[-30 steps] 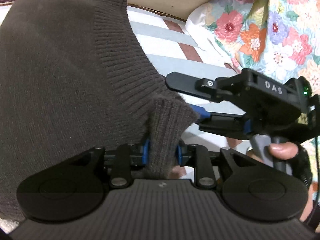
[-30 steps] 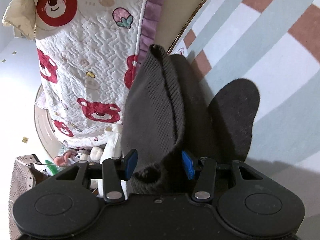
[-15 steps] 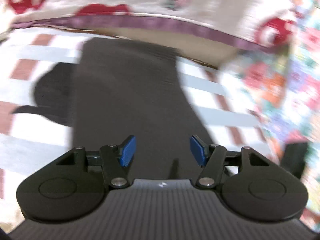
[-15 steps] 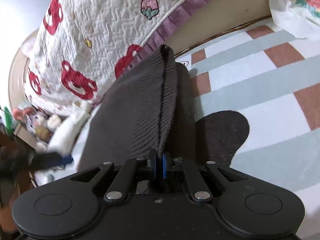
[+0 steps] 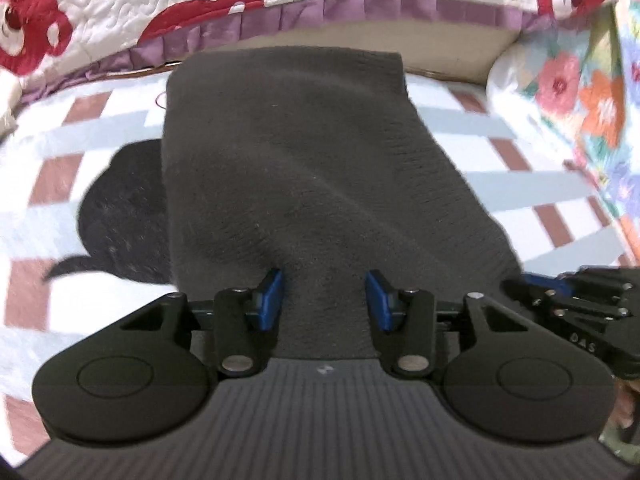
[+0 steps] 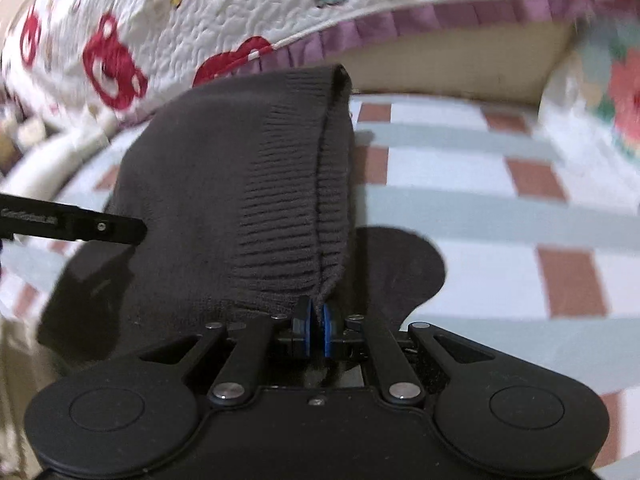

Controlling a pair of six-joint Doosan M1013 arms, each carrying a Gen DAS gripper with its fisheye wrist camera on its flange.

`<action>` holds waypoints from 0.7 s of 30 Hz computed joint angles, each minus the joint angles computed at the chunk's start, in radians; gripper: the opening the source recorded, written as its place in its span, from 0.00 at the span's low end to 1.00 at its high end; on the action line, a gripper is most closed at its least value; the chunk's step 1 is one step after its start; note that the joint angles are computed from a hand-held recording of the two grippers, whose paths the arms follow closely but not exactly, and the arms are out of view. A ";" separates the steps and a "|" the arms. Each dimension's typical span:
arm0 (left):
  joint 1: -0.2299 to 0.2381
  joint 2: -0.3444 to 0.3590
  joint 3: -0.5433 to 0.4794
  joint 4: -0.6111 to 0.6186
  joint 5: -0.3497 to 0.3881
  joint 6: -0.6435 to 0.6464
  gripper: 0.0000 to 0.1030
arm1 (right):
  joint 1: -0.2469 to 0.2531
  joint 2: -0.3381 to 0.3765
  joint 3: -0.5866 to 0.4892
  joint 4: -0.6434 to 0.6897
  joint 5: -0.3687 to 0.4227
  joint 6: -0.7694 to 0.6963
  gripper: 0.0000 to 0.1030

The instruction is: Fold clothes

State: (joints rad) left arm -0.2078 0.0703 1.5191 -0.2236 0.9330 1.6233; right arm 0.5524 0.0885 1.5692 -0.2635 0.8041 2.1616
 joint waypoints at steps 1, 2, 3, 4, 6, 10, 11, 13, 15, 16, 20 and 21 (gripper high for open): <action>0.008 0.002 -0.010 -0.014 0.001 -0.006 0.38 | 0.010 0.006 -0.013 -0.026 0.024 -0.005 0.07; 0.029 -0.004 -0.008 -0.080 -0.025 0.001 0.38 | 0.019 0.012 -0.024 -0.050 0.048 -0.010 0.07; 0.052 -0.007 -0.006 -0.158 -0.049 0.023 0.38 | 0.027 0.018 -0.035 -0.072 0.073 -0.012 0.07; 0.072 -0.005 -0.011 -0.218 -0.065 0.037 0.38 | 0.034 0.024 -0.045 -0.090 0.096 -0.013 0.07; 0.093 0.007 -0.028 -0.247 -0.082 0.045 0.38 | 0.046 0.038 -0.061 -0.116 0.127 -0.007 0.07; 0.119 0.055 -0.067 -0.208 -0.041 0.035 0.38 | 0.081 0.064 -0.087 -0.198 0.179 0.019 0.10; 0.127 0.065 -0.067 -0.221 -0.033 0.044 0.38 | 0.087 0.065 -0.086 -0.213 0.182 0.034 0.10; 0.140 0.090 -0.070 -0.246 -0.016 0.049 0.38 | 0.095 0.065 -0.082 -0.242 0.189 0.080 0.10; 0.149 0.106 -0.061 -0.287 -0.018 0.041 0.37 | 0.101 0.069 -0.087 -0.257 0.201 0.100 0.10; 0.151 0.108 -0.055 -0.308 -0.026 0.049 0.37 | 0.102 0.071 -0.091 -0.261 0.210 0.103 0.09; 0.141 0.095 -0.028 -0.314 -0.073 0.091 0.37 | 0.087 0.073 -0.104 -0.219 0.223 0.122 0.10; 0.140 0.090 -0.019 -0.319 -0.085 0.100 0.37 | 0.082 0.071 -0.105 -0.206 0.222 0.131 0.10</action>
